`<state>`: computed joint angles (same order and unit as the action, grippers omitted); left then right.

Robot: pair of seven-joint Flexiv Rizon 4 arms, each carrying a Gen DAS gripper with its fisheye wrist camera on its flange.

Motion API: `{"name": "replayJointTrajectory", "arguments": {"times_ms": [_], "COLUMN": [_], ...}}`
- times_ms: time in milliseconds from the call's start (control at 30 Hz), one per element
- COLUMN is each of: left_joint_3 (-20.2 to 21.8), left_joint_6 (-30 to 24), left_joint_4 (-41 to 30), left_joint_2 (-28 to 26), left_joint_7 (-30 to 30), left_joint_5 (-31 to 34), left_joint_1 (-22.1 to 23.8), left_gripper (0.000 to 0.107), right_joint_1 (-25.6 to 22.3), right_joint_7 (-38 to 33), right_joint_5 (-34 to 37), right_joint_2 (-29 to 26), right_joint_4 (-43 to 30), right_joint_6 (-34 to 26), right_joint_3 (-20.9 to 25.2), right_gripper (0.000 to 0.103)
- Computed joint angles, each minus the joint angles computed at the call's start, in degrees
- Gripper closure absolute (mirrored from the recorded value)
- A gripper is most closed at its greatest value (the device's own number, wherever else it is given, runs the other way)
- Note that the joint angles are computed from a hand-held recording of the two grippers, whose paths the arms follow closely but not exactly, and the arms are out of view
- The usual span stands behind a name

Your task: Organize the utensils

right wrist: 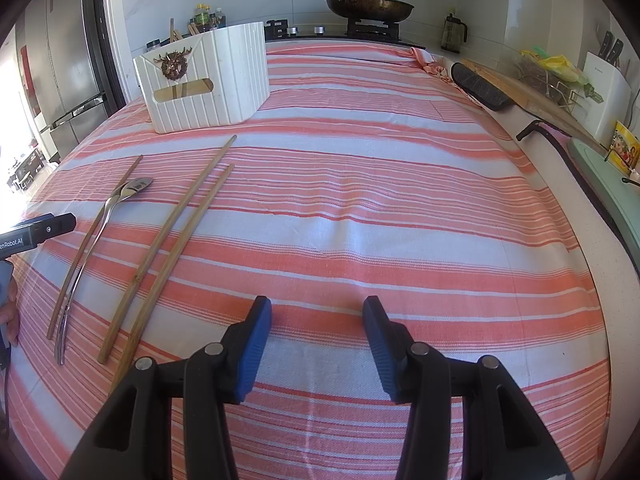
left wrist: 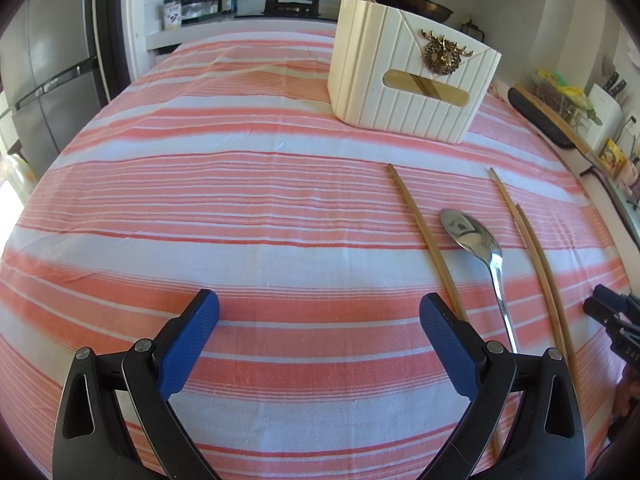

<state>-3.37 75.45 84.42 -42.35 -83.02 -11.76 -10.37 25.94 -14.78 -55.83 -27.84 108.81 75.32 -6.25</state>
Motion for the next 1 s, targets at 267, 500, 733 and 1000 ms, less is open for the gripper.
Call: {"name": "replayJointTrajectory", "arguments": {"times_ms": [267,500,733,1000], "left_joint_3": [-1.5,-3.9,-1.7,5.5], "left_joint_6": [0.8,2.8,-2.0,-6.7], "left_joint_4": [0.6,2.1,-2.6,-8.5], "left_joint_2": [0.2,0.8,-0.8,-3.0], "left_joint_7": [0.7,2.4,2.4,-3.7], "left_joint_5": [-1.1,-2.6,-2.4,6.6], "left_joint_1": [1.1,2.3,-1.8,-6.8], "left_gripper": [0.007,0.007,0.007,0.022], "right_joint_1": [-0.1,-0.1,-0.1,0.0], "right_joint_7": [0.0,0.0,0.1,0.3], "right_joint_5": [0.0,-0.1,-0.2,-0.1], "right_joint_2": [0.0,0.0,0.1,0.3], "right_joint_4": [0.0,0.0,0.0,0.0], "right_joint_6": [0.0,-0.2,-0.2,-0.6], "right_joint_3": [0.0,0.1,0.1,0.3], "right_gripper": [0.055,0.055,0.055,0.054]}}
